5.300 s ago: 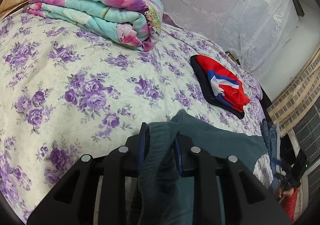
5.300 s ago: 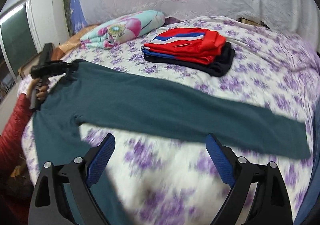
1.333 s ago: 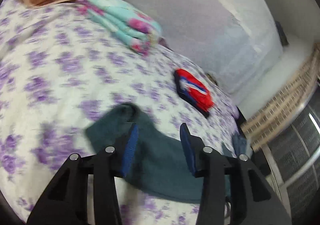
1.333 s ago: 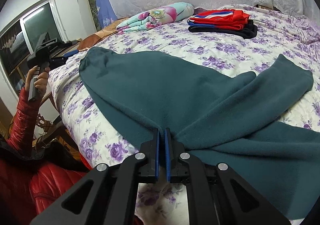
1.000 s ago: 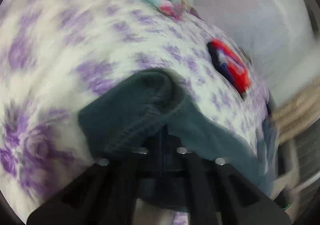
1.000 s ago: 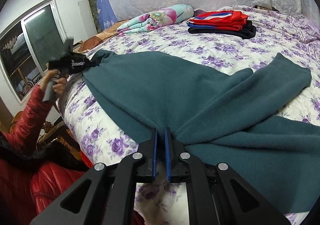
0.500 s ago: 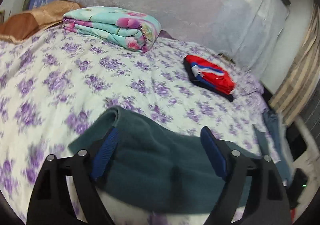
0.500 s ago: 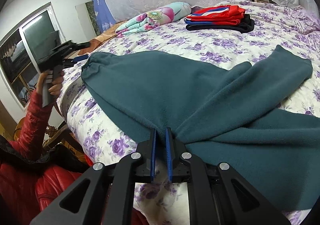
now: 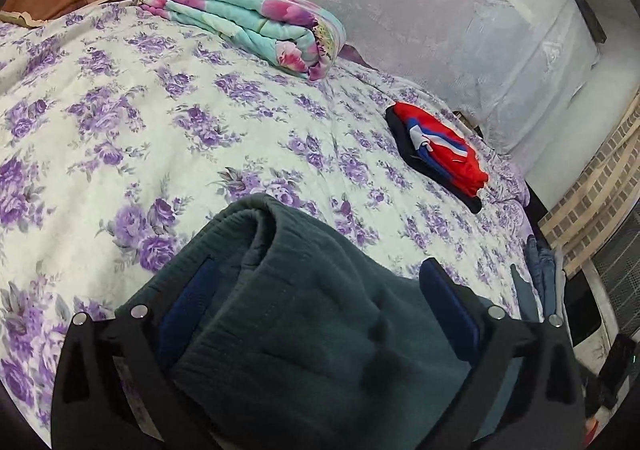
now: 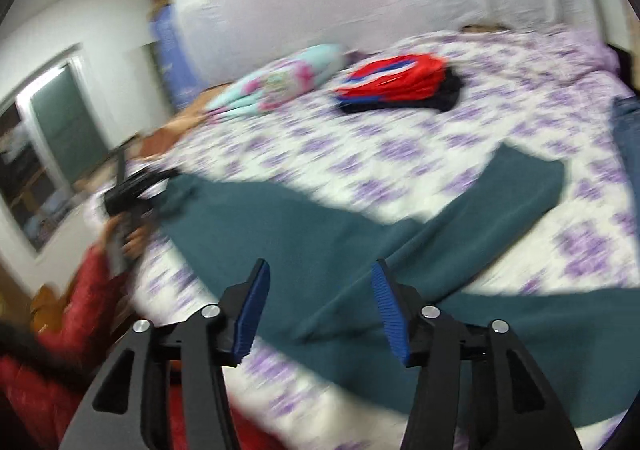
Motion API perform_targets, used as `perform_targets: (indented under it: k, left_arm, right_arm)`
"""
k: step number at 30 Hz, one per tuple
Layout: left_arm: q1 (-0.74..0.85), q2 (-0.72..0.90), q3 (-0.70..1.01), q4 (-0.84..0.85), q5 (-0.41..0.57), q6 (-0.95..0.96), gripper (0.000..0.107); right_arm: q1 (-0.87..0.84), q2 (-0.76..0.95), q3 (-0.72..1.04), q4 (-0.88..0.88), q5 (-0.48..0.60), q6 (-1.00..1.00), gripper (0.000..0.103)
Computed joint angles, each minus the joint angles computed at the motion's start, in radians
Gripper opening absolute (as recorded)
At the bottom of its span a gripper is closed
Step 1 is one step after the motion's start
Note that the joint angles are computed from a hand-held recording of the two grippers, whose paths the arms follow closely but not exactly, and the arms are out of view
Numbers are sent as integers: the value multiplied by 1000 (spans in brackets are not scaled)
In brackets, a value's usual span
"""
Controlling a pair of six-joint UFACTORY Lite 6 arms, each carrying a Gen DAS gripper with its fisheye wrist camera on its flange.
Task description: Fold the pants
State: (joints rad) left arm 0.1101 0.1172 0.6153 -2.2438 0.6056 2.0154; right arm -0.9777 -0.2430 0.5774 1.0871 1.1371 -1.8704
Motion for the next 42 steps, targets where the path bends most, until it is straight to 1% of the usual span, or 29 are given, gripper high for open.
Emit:
perform_targets:
  k: [3,4,5,6,7,8,11,14,16,17,18,19,20,22,23,24,25,26,27,31,33,34,35,37,39,41,42]
  left_arm:
    - [0,-8,-10,-7,5,6,98]
    - [-1,-8,-11,-9,7,8,98]
    - [0,-8,-12,-11,8,10,98]
    - [0,-8,-12,-11,8,10,98]
    - [1,-12,-17,-13,11,13,98]
    - [2,-11,-17,-13,13,14,98]
    - [4,-11,-19,-12,21,11,98]
    - [20,-7,-21,7,46,-5,98]
    - [33,-4,-24,21,69,-17,98]
    - [39,-2,-25,27,78,-22,98]
    - [45,1,-24,35,90,-29,98]
    - [49,4,-25,39,97,-32,98]
    - [53,7,-24,44,104,-36,98]
    - [60,11,-23,52,115,-40,98]
    - [64,12,-23,57,123,-43,98]
    - [69,14,-23,61,129,-45,98]
    - [73,17,-24,65,138,-49,98]
    - [78,20,-23,70,146,-53,98]
    - [81,23,-21,73,152,-56,98]
    - [90,26,-22,85,164,-60,98]
    - [94,27,-25,90,170,-62,98]
    - [95,28,-23,91,172,-64,98]
    - [95,29,-23,91,172,-64,98]
    - [96,28,-23,92,172,-64,98]
    - [95,28,-24,90,172,-64,98]
    - [95,28,-24,91,171,-63,98]
    - [95,28,-24,91,171,-63,98]
  right_arm:
    - [179,88,120,84,-252,154,54]
    - [236,136,173,94,-322,198,54]
    - [314,201,247,96,-423,268,54]
    - [364,253,317,56,-499,373,54]
    - [421,346,416,19,-583,477,54]
    - [452,411,488,-41,-625,582,54]
    - [510,646,733,-216,-718,896,54]
    - [533,855,946,-456,-702,1210,54]
    - [557,953,1062,-631,-672,1419,54]
    - [572,967,1078,-691,-684,1485,57]
    - [583,968,1074,-721,-699,1510,61]
    - [594,969,1072,-747,-709,1527,64]
    - [610,971,1067,-793,-724,1562,64]
    - [640,963,1046,-910,-757,1622,61]
    - [646,949,1019,-916,-783,1593,52]
    - [638,934,1003,-879,-786,1546,38]
    - [621,920,991,-808,-780,1474,29]
    - [584,905,983,-704,-758,1372,11]
    - [547,898,978,-599,-734,1271,4]
    - [367,789,862,-197,-625,881,4]
    - [207,676,748,-4,-474,677,4]
    - [128,623,699,47,-401,613,4]
    - [45,587,664,80,-312,556,4]
    - [-165,540,620,94,-132,493,4]
    - [-342,567,629,74,8,442,4]
    - [-467,643,658,28,73,422,4]
    - [-507,695,671,-1,63,413,4]
